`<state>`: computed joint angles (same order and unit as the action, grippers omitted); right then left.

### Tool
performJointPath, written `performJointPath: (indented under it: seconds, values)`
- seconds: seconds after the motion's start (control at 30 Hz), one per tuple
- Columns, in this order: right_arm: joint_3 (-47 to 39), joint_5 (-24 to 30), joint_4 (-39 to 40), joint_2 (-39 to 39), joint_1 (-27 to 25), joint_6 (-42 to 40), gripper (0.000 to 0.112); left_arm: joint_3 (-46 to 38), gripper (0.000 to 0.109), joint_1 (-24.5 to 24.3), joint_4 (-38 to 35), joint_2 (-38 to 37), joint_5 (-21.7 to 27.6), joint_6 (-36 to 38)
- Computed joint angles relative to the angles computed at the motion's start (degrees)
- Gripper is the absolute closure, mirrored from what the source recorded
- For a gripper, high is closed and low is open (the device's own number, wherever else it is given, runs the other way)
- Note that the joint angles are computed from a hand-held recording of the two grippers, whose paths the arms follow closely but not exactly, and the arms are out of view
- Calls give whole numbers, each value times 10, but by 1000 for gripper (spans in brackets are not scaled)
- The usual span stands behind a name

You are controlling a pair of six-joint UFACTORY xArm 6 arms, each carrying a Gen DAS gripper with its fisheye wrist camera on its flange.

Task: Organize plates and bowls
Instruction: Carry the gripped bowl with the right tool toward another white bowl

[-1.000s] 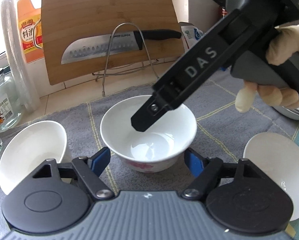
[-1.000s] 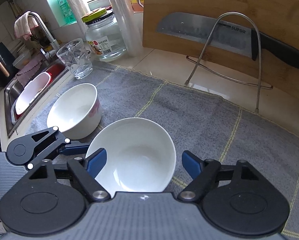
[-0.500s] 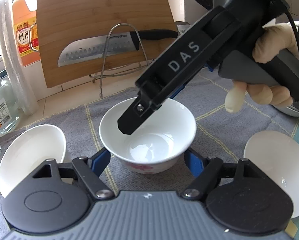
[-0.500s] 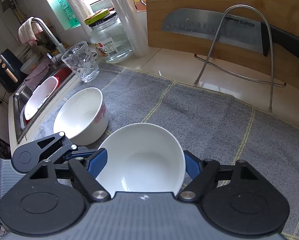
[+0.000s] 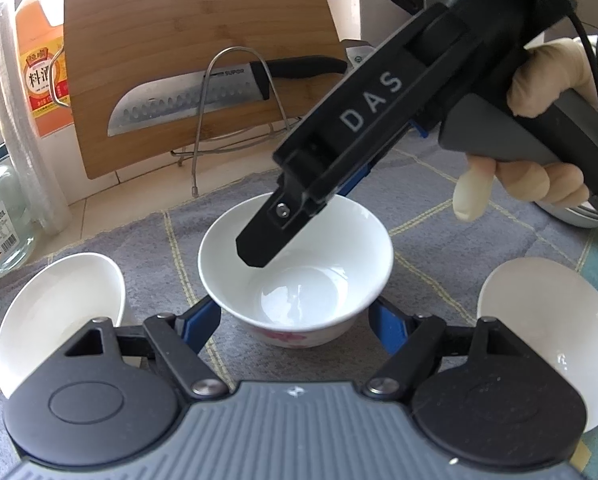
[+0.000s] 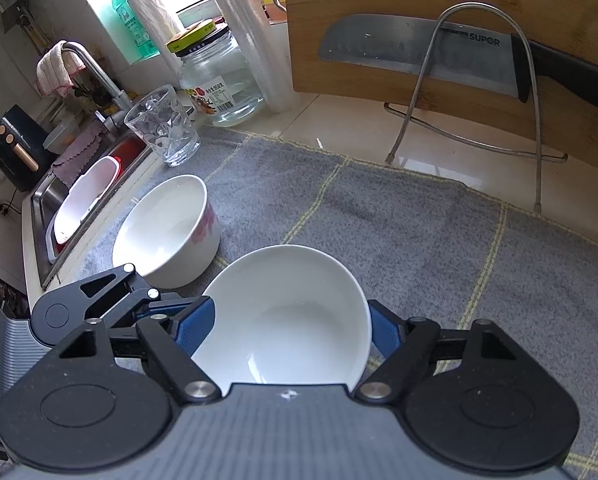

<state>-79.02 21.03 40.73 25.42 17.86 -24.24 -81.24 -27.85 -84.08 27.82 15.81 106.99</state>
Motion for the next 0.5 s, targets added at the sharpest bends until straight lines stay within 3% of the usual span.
performJointPath:
  seconds: [0.5]
  values:
    - [61, -17, 9, -72, 15, -9, 27, 52, 28, -1, -27, -63, 3, 47]
